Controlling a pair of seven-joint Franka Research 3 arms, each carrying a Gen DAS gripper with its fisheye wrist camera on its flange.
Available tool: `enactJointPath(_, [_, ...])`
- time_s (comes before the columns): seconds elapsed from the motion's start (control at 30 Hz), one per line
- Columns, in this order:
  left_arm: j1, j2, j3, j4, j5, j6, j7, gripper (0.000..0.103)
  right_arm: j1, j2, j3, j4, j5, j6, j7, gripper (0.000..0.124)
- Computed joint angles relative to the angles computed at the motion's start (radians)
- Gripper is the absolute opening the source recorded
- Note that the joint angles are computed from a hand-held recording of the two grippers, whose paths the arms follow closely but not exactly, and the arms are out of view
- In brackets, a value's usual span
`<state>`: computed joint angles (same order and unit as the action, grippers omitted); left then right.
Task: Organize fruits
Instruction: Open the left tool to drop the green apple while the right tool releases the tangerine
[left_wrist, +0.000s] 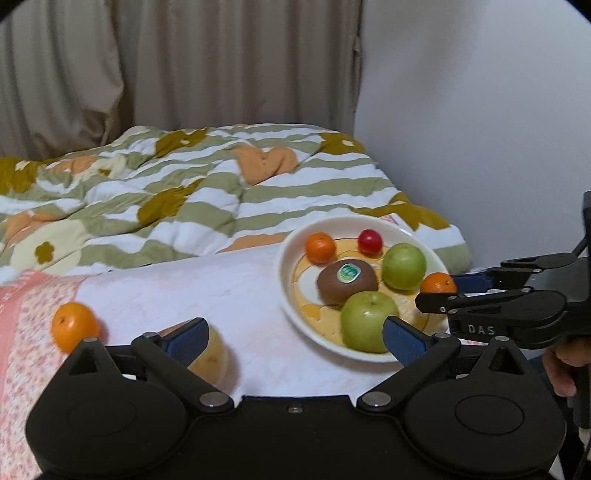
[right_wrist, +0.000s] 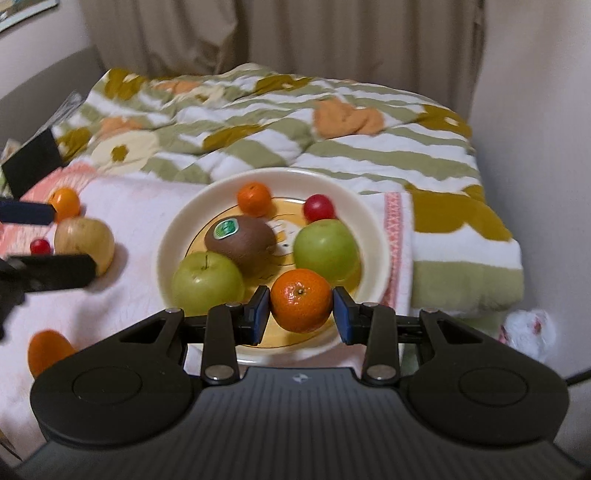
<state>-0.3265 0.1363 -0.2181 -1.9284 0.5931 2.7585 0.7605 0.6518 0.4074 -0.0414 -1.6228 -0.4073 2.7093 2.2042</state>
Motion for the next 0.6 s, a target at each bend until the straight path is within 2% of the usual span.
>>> enactJointPath(0.23, [0.002,-0.043,0.002,-0.048,0.052,-0.034,-0.080,0.102,-0.012,0.041,0.013,0.024,0.040,0.014,-0.096,0.055])
enactJointPath(0.3, [0.005,-0.055,-0.001,-0.059,0.063,-0.041,-0.098,0.102,-0.001,0.039,0.001,0.022,0.035,0.013,-0.096,0.063])
enactJointPath(0.37, [0.005,-0.064,-0.004,-0.065,0.084,-0.050,-0.123,0.102,0.018,0.031,-0.018,0.017,0.012,0.004,-0.078,0.086])
enactJointPath(0.43, [0.007,-0.077,-0.008,-0.074,0.092,-0.052,-0.140,0.102,0.047,0.008,-0.048,-0.008,-0.048,0.010,-0.026,0.100])
enactJointPath(0.5, [0.012,-0.093,-0.013,-0.089,0.084,-0.046,-0.144,0.102,0.059,-0.023,-0.060,-0.044,-0.101,0.031,0.023,0.103])
enactJointPath(0.6, [0.018,-0.112,-0.022,-0.107,0.051,-0.023,-0.125,0.102,0.047,-0.060,-0.043,-0.079,-0.130,0.040,0.059,0.103])
